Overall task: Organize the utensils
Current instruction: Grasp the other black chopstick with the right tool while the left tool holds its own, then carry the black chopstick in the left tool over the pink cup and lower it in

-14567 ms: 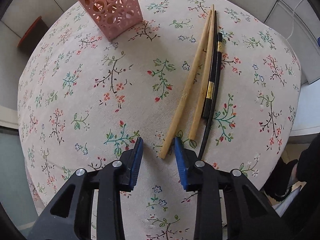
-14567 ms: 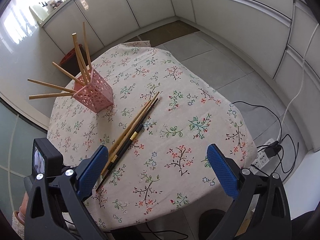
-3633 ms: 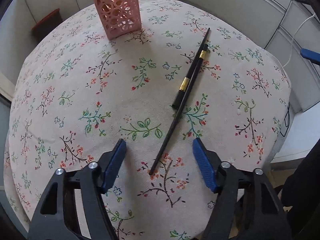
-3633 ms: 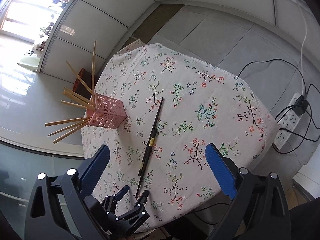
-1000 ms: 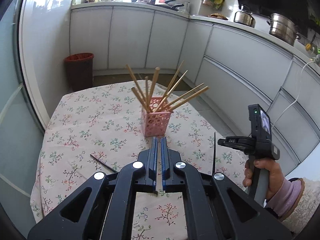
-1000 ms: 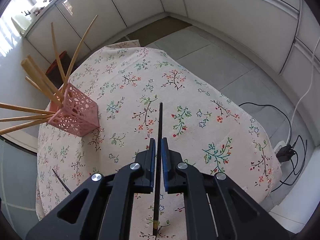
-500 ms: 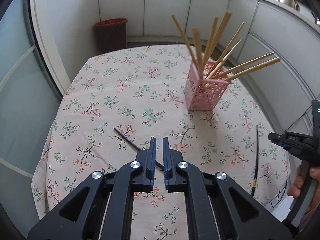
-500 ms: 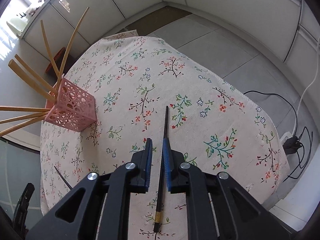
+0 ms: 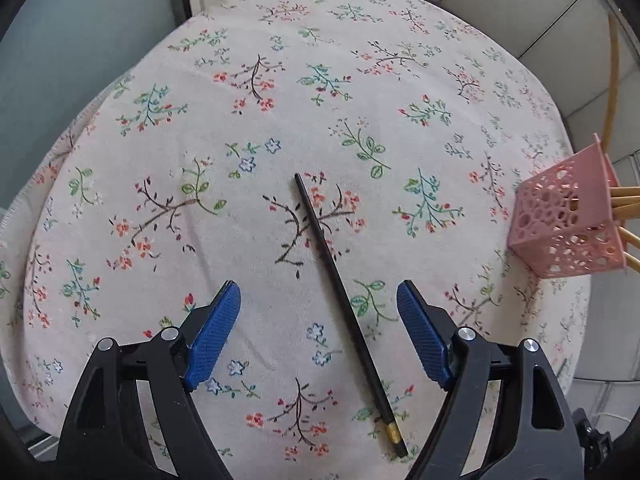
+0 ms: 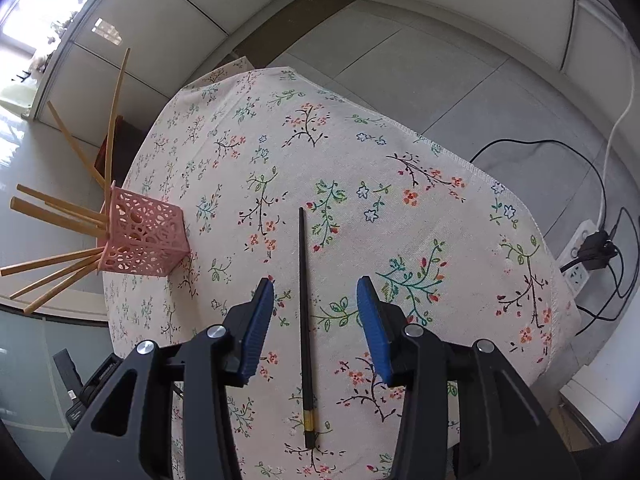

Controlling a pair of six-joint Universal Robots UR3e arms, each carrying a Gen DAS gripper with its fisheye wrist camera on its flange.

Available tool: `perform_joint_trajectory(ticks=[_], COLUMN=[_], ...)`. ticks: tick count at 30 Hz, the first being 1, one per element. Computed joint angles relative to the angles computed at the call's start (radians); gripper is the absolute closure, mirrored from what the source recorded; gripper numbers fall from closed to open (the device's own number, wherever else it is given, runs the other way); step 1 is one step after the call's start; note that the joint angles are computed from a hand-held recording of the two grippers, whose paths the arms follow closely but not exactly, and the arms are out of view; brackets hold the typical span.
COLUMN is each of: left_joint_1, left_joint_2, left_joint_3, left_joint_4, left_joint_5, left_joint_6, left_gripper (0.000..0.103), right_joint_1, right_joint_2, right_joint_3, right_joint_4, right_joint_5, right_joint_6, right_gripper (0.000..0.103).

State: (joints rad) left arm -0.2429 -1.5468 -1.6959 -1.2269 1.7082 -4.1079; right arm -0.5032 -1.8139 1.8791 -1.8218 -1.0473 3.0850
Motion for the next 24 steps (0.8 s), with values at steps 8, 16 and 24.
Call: perform_joint_trajectory(ticks=[8,16,24], left_joint_1=[-0.133,-0.125,-0.206], left_joint_2=[-0.163,-0.040,0.121], left_joint_3=[0.199,0.042,0.037], left_joint_4=[-0.106,0.138,0.171], left_joint_5=[0.135,0.029,0.103], left_joint_6=[-0.005,0.115,0.171], left_gripper=[0.063,0.099,0.099], right_joint_1=[0.013,0.160,0.352], right_joint_2=[0.053,0.210,0.342], right_joint_3=[-0.004,-0.068,-0.158], right_joint_4=[-0.038,-0.187,-0.346], right_joint_5=[-0.068,-0.161,-0.372], right_joint_6=[0.025,0.125,0.246], right_gripper=[0.053,0.051,0.032])
